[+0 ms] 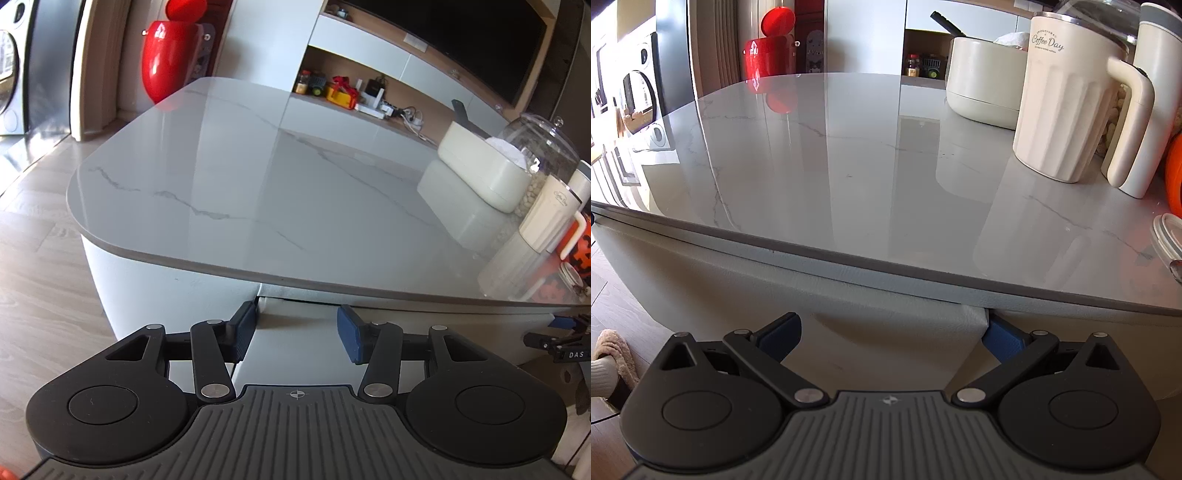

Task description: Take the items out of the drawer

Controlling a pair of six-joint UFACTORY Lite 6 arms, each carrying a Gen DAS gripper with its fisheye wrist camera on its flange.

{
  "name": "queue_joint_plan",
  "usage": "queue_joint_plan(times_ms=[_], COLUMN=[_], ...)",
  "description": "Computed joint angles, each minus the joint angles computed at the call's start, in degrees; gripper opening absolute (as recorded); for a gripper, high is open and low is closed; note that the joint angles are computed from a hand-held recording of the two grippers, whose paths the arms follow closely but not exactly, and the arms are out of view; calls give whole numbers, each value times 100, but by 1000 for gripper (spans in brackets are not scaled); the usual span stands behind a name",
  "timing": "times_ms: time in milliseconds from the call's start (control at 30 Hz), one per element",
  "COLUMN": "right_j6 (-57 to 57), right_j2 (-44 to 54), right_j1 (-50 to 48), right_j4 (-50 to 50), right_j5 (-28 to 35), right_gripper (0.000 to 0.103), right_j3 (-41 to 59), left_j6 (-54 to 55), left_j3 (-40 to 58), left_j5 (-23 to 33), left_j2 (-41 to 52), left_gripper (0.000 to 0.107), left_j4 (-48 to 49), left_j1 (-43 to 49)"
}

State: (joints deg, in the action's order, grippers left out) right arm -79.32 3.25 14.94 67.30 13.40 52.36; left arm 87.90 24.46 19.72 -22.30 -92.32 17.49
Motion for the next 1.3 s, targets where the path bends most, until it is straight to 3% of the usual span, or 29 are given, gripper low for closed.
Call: queue_joint_plan(times_ms=[167,367,533,733,933,1300], right_j6=[172,124,377,1779,2674,2159], right_j2=[-9,-163,-41,385,736,772], right_j1=[12,-62,-566,-620,-707,-1037], right_j4=[-225,-267,116,-219,-708,-463], right_j5=[47,211,960,966,1251,1661], right_gripper=[103,103,103,103,103,103], right_j3=[25,-92,136,688,1013,864], left_j6=[-48,-249,-505,-432,-513,-816], left_j3=[-51,-189,-182,-120,-49,-179], left_j5=[-107,158,65,-160,216,268], left_j2=[-109,-308,-336,-243,-22,-288], left_gripper=[53,53,48,50,50,50], left_j4=[159,468,413,197,126,615], left_j1=[-84,159,173,-15,264,293])
